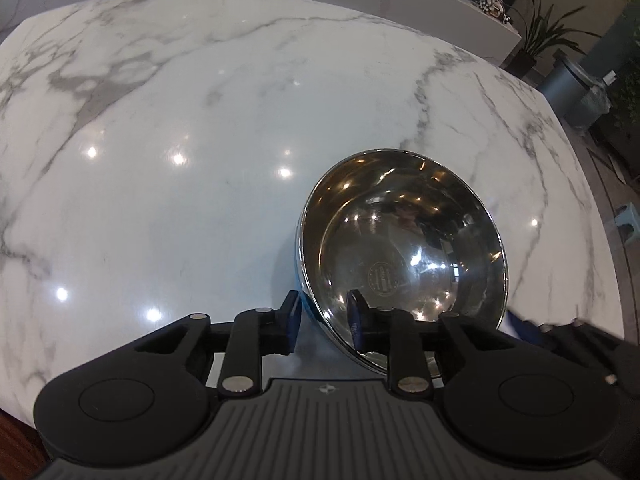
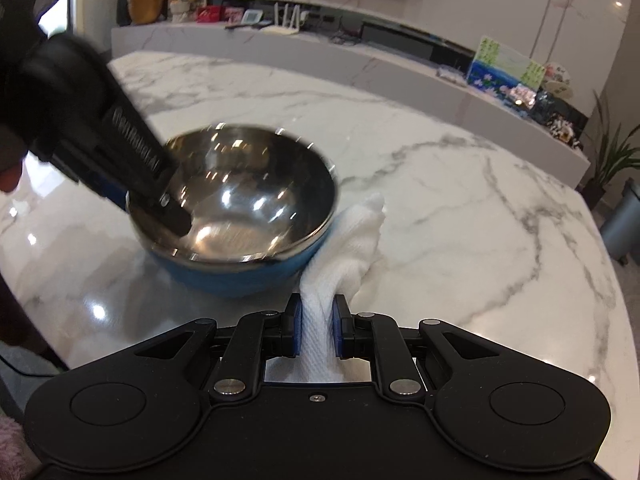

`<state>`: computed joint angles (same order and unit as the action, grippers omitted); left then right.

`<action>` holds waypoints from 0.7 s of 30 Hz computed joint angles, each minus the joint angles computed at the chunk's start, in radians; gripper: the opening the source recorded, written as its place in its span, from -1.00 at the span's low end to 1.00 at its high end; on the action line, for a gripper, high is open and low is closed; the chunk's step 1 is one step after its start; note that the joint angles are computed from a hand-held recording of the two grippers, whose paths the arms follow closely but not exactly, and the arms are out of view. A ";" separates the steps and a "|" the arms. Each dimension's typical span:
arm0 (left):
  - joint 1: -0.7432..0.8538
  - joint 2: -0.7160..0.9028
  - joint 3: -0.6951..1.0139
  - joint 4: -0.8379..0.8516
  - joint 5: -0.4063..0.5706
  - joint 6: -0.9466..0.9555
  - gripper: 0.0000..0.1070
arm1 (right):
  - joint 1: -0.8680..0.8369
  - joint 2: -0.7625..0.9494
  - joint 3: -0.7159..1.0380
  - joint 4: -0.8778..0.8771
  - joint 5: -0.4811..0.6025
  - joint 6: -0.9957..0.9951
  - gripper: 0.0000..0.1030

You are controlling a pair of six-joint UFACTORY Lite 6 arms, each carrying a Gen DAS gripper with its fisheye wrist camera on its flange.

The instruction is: Clean bowl

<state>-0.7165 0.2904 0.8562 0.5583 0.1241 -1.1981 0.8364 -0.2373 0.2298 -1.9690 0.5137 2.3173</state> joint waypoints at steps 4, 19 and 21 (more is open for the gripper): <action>-0.002 0.018 0.022 0.150 0.011 -0.127 -0.77 | -0.048 -0.062 -0.014 -0.008 -0.004 -0.041 -0.75; 0.008 0.040 0.042 0.251 0.006 -0.224 -0.80 | -0.031 0.098 0.042 -0.123 -0.035 0.080 -0.75; 0.012 0.039 0.032 0.282 -0.006 -0.260 -0.80 | -0.042 0.128 0.050 -0.167 -0.048 0.114 -0.75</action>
